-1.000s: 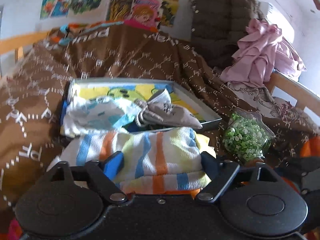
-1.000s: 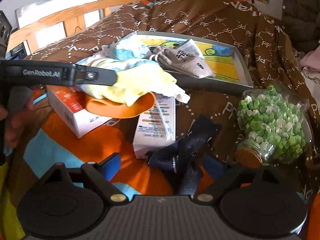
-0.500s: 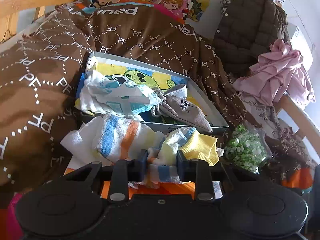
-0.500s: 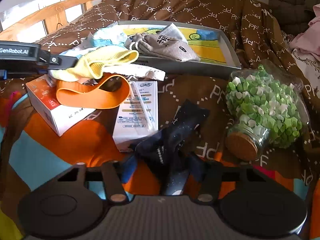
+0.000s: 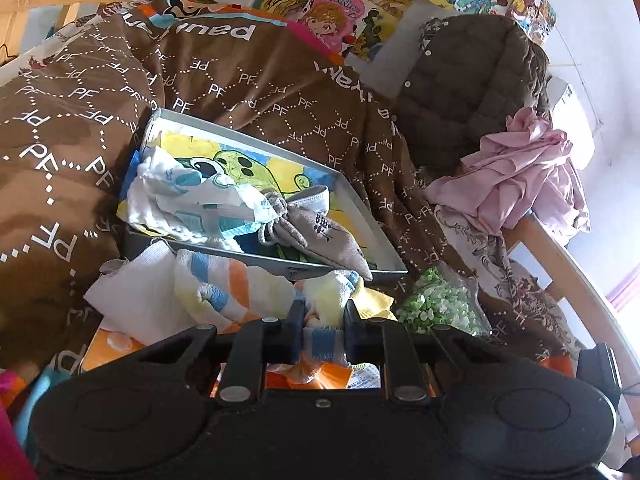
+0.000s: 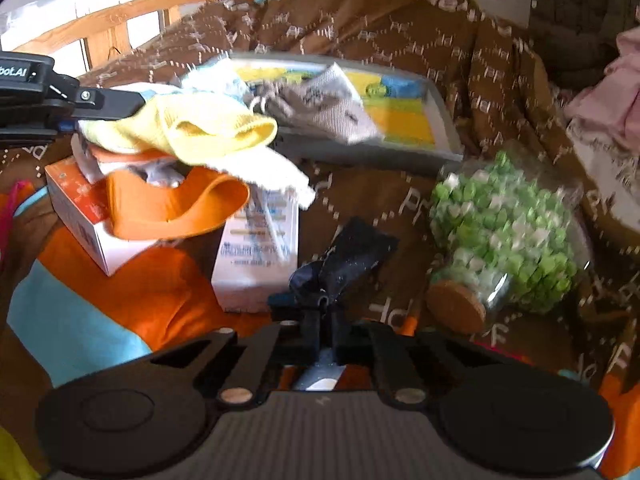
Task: Organize soft objects
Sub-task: 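Carry the striped towel and black sock to the cartoon tray and lower them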
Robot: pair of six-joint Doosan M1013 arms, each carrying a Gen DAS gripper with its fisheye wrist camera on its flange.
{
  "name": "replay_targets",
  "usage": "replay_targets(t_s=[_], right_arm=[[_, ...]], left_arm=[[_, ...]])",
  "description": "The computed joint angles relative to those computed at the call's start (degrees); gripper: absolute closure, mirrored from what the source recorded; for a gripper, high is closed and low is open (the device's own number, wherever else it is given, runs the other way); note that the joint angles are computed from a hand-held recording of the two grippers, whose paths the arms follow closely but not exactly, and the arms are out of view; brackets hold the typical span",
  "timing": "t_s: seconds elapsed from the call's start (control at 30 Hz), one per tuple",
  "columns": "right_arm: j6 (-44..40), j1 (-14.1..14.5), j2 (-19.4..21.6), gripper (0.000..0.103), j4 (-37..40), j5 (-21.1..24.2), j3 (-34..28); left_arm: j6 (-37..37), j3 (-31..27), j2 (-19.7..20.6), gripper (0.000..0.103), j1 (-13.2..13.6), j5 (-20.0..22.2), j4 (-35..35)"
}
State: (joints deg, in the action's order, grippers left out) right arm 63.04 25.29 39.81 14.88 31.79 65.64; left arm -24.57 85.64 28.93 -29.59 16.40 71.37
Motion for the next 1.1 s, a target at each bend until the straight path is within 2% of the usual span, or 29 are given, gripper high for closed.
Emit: replay_targets(t_s=[0.17,0.33,0.4,0.5,0.6,0.67,0.77,0.83,0.97,1.1], right_arm=[[-7.52,-0.32,-1.61,0.098,7.62,-6.86,2.76],[-24.93,-0.81,-2.85,0.098,24.69,-11.42,5.24],[-32.08,-0.86,-3.28,0.098,31.42,-12.82,6.16],[-40.48,-0.86,-3.62,0.098,39.59,-14.35,6.77],[-49.0,-0.83,-3.31,0.098,49.19,-15.16,5.88],[-57.27,-0.75,-2.51,0.098,58.73,-15.33,4.21],[-64.29,-0.5,-0.56,0.098,67.06,-15.0,0.53],[-63.31,-0.31,1.25,0.098,67.47,-14.43,-2.76],[-55.01,0.19,4.57,0.098,61.68,-13.58,-8.62],[-42.24,0.94,8.17,0.098,51.45,-12.68,-15.06]], left_arm=[[-8.81,0.69,-0.61,0.084,0.06,-1.22,6.88],[-11.51,0.94,-1.25,0.085,-0.06,-0.98,9.63],[-15.95,1.18,-1.51,0.085,-0.19,-0.27,14.66],[-24.03,1.62,-1.98,0.085,-0.08,0.42,22.97],[-28.69,1.52,-2.29,0.085,0.12,1.23,27.74],[-28.59,1.02,-2.35,0.085,0.2,1.47,28.39],[-29.22,0.31,-2.27,0.085,0.14,2.54,31.78],[-31.78,0.05,-2.15,0.085,0.34,3.5,35.25],[-34.49,-1.94,-0.96,0.085,1.45,5.58,37.66],[-43.92,-2.8,0.13,0.085,3.0,7.75,48.44]])
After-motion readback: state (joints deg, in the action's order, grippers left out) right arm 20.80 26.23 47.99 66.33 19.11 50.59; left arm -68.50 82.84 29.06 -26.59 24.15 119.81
